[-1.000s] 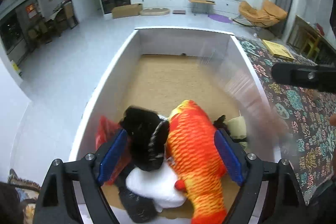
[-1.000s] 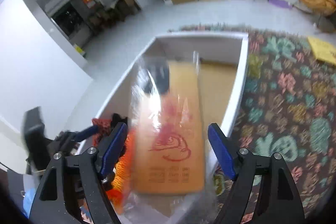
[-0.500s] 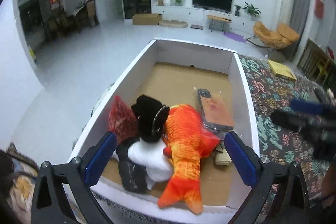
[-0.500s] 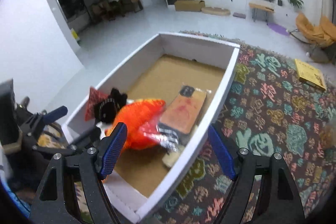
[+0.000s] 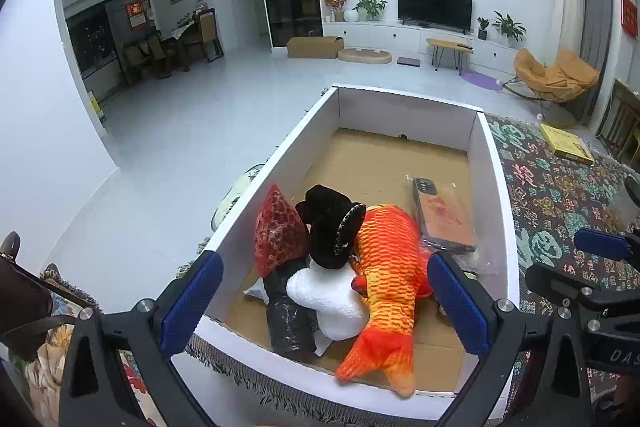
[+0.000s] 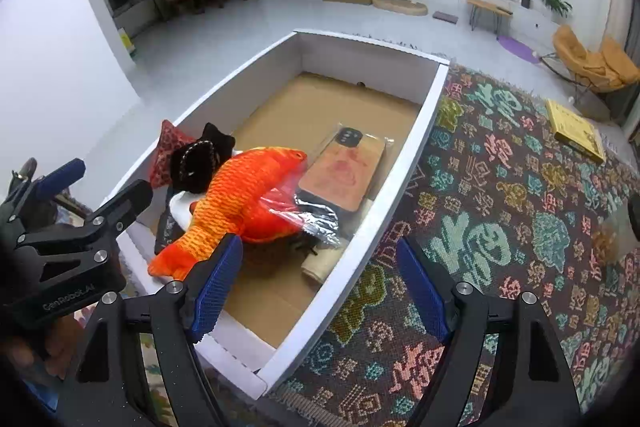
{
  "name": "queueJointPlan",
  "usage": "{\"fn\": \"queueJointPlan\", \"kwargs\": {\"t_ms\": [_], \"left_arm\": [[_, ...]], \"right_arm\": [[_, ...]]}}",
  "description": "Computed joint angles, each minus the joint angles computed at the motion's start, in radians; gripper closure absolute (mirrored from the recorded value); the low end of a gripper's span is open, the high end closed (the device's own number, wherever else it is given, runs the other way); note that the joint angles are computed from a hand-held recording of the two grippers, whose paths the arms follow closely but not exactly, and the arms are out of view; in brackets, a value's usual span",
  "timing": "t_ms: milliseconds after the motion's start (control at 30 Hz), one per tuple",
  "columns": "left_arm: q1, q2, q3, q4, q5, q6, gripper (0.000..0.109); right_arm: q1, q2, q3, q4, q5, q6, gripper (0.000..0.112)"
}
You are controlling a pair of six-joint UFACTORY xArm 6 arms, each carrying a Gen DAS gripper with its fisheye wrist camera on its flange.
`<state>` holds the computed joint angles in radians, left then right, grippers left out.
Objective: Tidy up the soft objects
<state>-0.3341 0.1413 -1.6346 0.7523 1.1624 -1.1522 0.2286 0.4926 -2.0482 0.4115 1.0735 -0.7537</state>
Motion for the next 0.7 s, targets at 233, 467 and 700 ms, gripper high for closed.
{"fn": "queueJointPlan", "kwargs": {"t_ms": [233, 467, 700], "left_arm": [[-0.006, 0.004, -0.005, 0.007, 0.015, -0.003, 0.007], [-0.006, 0.016, -0.018, 0.002, 0.031, -0.001, 0.007], [-0.009, 0.018, -0.019, 0.02, 0.031, -0.004, 0.007]], "right_arm": [[0.005, -0.022, 0.037, -0.011, -0.02, -0.01, 0.03], [0.006, -0.025, 0.045, -0.009, -0.022, -0.015, 0.03], [0.005, -0.023, 0.045, -0.012, -0.025, -0.011, 0.03]]}}
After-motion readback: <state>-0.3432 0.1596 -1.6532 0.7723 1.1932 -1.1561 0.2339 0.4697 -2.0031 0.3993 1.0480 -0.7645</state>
